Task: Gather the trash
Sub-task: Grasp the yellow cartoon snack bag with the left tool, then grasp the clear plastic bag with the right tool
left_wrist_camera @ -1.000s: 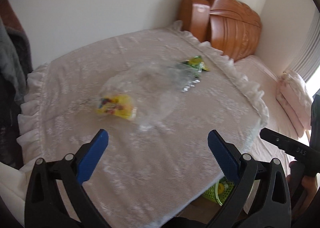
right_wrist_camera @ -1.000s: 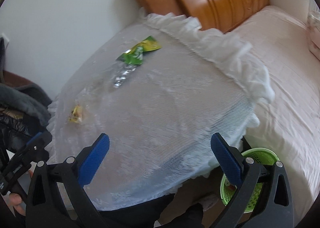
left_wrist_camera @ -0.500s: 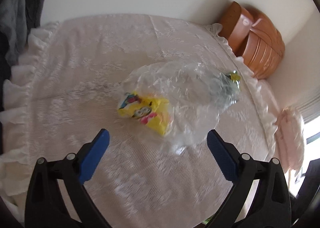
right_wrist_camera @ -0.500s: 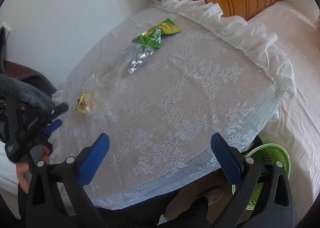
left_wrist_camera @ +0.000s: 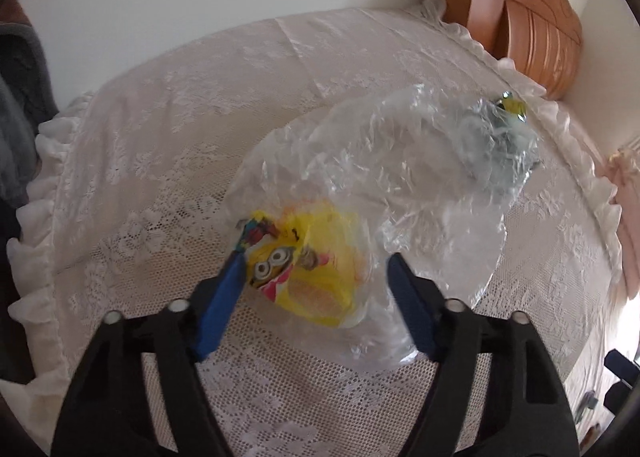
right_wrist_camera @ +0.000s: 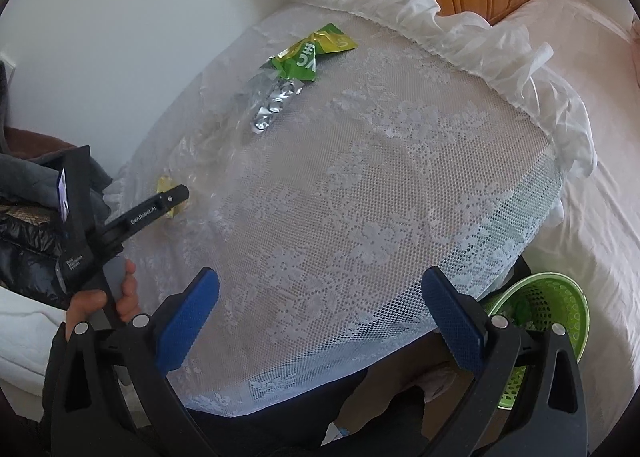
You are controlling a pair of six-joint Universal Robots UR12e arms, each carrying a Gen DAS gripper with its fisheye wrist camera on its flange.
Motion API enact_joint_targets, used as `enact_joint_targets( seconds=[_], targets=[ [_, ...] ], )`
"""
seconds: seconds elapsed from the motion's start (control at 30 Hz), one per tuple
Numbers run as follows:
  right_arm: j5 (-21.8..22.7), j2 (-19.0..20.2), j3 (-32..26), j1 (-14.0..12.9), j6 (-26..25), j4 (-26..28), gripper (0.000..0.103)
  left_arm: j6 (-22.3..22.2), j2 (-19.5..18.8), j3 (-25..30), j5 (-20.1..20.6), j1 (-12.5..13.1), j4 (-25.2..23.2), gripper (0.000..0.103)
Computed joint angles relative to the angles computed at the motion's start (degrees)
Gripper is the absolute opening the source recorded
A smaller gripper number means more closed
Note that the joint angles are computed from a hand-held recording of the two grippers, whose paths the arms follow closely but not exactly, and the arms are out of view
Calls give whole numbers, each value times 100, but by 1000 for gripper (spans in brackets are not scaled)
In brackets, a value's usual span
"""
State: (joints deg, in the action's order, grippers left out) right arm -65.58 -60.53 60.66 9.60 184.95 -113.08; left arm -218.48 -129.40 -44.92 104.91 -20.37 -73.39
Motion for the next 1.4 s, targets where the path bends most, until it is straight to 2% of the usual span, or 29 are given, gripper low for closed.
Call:
enact_joint_targets(
  seconds=[0.07, 0.2, 0.3, 0.57, 0.67, 0.8, 0.97, 1.07, 1.13, 1.17, 1.2, 1.23, 1.3, 1.4],
  targets=[
    [1, 2, -3, 2, 8, 1, 100, 50, 63, -122, -103, 33, 164, 55],
    [-2, 12, -21, 13, -23, 18, 100, 132, 203, -379, -308, 110, 467, 51],
    [-8, 25, -43, 24, -38, 35, 100, 102, 314, -560, -483, 166, 647, 42],
    [22, 135, -228, 115, -196, 66, 100, 137, 556, -843, -640, 203, 1118, 37],
    [93, 311, -486, 211, -347, 67, 100, 149, 706, -984, -720, 199, 1350, 37],
    [298, 697, -1019, 378, -512, 192, 100, 261, 849, -1069, -517, 152, 1417, 37],
    [22, 1247, -1806, 654, -525, 429, 99, 160, 1131, -1400, -484, 189, 1537, 37],
    [-373, 1531, -2237, 805, -532, 669, 84, 134, 1263, -1579, -394, 209, 1508, 37],
    [-574, 1678, -2460, 874, -467, 821, 65, 136, 1332, -1686, -334, 233, 1485, 37],
    [-706, 1685, -2452, 906, -426, 711, 63, 127, 1350, -1717, -343, 243, 1492, 37],
    [-762, 1699, -2470, 923, -433, 672, 50, 116, 1381, -1765, -373, 264, 1493, 37],
    [-676, 1738, -2534, 926, -472, 720, 29, 109, 1404, -1801, -394, 281, 1504, 37],
    [-426, 1752, -2541, 908, -466, 712, 9, 113, 1429, -1845, -409, 302, 1517, 37],
    [-192, 1642, -2342, 883, -469, 453, 4, 234, 1433, -1851, -443, 320, 1554, 37]
  ],
)
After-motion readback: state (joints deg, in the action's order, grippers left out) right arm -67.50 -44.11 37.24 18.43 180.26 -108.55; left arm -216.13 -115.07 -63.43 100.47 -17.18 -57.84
